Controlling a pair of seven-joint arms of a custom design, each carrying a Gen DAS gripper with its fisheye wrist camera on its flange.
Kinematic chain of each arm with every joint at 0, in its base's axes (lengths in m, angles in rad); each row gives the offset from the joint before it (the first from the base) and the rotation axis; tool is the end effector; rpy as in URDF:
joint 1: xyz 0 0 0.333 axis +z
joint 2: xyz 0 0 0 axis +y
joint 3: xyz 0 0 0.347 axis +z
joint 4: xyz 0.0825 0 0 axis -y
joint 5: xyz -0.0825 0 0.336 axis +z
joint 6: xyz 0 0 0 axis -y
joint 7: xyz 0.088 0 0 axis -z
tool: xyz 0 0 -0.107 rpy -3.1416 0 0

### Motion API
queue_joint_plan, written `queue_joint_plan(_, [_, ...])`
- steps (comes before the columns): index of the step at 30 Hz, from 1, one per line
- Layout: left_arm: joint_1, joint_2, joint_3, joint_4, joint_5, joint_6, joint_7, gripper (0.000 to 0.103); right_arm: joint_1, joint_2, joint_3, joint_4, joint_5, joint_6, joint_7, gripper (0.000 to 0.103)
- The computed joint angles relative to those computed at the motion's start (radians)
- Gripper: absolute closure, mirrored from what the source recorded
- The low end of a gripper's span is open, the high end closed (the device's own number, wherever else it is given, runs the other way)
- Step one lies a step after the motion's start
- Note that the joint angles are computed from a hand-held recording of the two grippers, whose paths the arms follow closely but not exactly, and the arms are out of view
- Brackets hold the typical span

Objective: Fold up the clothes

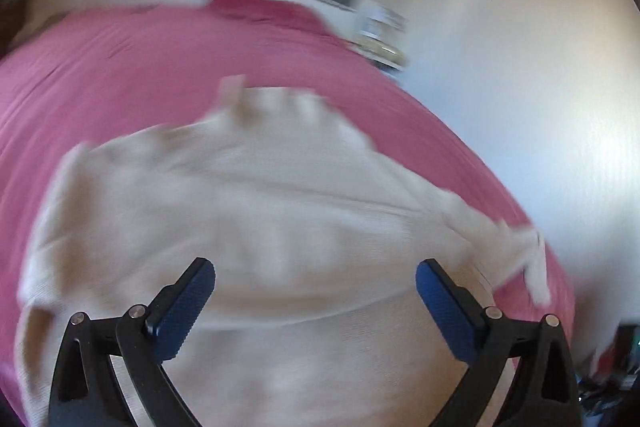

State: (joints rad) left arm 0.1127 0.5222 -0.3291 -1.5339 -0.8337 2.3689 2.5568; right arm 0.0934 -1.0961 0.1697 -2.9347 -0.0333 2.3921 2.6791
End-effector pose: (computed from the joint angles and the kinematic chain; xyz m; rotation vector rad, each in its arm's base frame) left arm 0.6873 -0.1105 0.4537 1.3065 -2.4844 1.2994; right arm 0.1996 0.0612 0.5077 -0.8872 2.4514 -0.3390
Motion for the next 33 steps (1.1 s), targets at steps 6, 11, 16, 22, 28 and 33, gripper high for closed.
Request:
queue_joint_plan(6, [0.117, 0.122, 0.036, 0.107, 0.012, -0.04, -0.117, 0.003, 0.025, 0.104, 0.015, 0.041, 0.006, 0.061, -0.005, 0.006])
queue_joint_plan(11, [0.262, 0.054, -0.015, 0.029, -0.136, -0.168, -0.004, 0.0, 0.027, 0.226, 0.032, 0.093, -0.015, 0.135, -0.007, 0.006])
queue_joint_plan(16, [0.267, 0.007, 0.076, -0.055, -0.144, -0.241, -0.041, 0.0, 0.054, 0.369, 0.022, 0.103, -0.025, 0.205, -0.032, 0.006])
queue_joint_plan(22, [0.309, -0.007, 0.128, -0.05, -0.111, -0.312, -0.032, 0.003, 0.093, 0.259, 0.051, 0.069, -0.014, -0.015, 0.033, 0.007])
queue_joint_plan(28, [0.358, -0.117, 0.179, -0.138, -0.14, -0.38, 0.041, 0.0, 0.173, 0.19, 0.131, 0.123, 0.0, -0.059, 0.136, 0.007])
queue_joint_plan(33, [0.314, -0.191, 0.229, -0.263, -0.051, -0.334, 0.109, 0.0, 0.266, 0.411, 0.152, 0.18, 0.008, -0.063, 0.107, 0.007])
